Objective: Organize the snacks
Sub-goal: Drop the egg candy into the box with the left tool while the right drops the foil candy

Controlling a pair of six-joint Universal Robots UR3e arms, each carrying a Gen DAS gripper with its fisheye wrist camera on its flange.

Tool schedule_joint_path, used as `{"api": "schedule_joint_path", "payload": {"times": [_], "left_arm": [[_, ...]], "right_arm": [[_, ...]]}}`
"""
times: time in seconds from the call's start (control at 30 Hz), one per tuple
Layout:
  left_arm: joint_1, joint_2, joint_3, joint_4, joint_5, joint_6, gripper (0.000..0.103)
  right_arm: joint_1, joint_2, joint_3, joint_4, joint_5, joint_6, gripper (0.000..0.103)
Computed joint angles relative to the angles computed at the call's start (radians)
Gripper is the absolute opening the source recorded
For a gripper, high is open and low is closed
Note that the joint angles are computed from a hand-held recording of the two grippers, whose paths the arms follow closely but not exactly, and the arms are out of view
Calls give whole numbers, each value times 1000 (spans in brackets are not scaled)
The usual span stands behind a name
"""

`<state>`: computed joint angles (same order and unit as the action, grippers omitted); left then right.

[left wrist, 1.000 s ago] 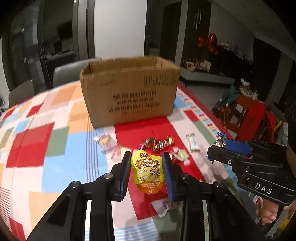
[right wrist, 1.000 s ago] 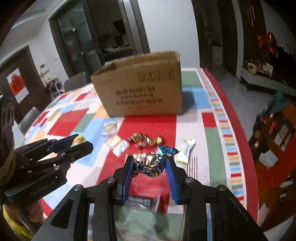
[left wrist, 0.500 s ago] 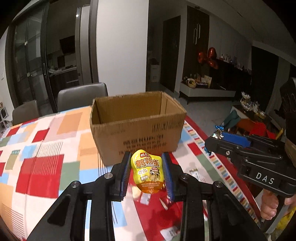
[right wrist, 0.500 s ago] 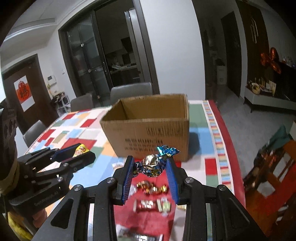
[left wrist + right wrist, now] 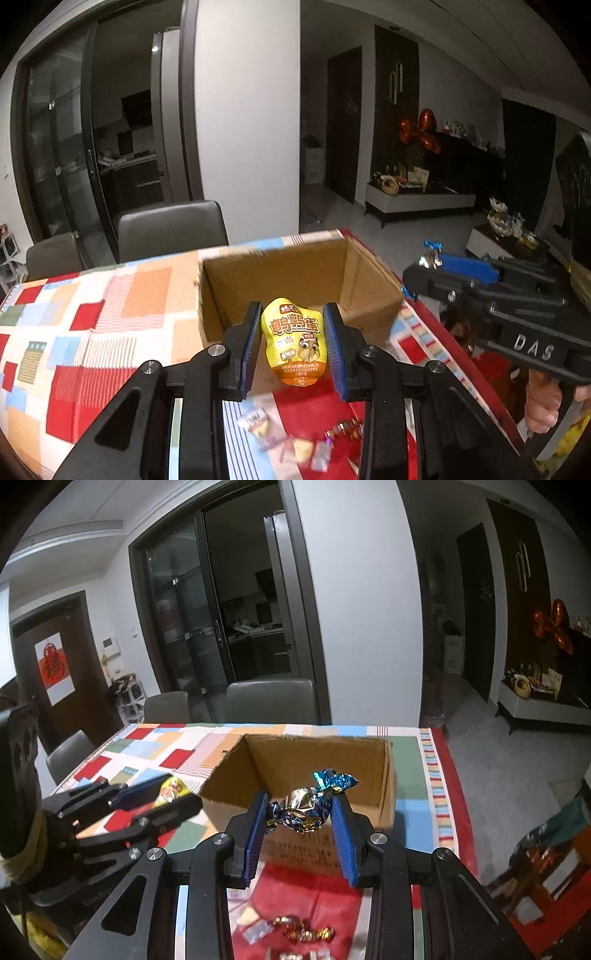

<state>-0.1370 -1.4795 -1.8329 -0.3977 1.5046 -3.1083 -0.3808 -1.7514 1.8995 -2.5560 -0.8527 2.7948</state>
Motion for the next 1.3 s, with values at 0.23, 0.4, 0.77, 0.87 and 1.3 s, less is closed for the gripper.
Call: {"api": "schedule_joint_path", "payload": {"times": [0.23, 0.4, 0.77, 0.87, 1.3], "left_arm": [[67, -145, 180, -76, -77, -2, 33], [75, -252, 302, -129, -71, -10, 33], [40, -339, 354, -66, 54, -9, 62], [38, -298, 273, -16, 48, 2, 63], [-66, -69, -72, 164, 67, 68, 62]], "right_arm": [[87, 194, -198, -11, -76, 55, 36], [131, 311, -334, 36, -126, 65, 36], [152, 416, -416, 38, -211, 98, 58], [141, 384, -358, 0, -217, 91, 58], [-37, 18, 84, -99, -87, 10, 58]]}}
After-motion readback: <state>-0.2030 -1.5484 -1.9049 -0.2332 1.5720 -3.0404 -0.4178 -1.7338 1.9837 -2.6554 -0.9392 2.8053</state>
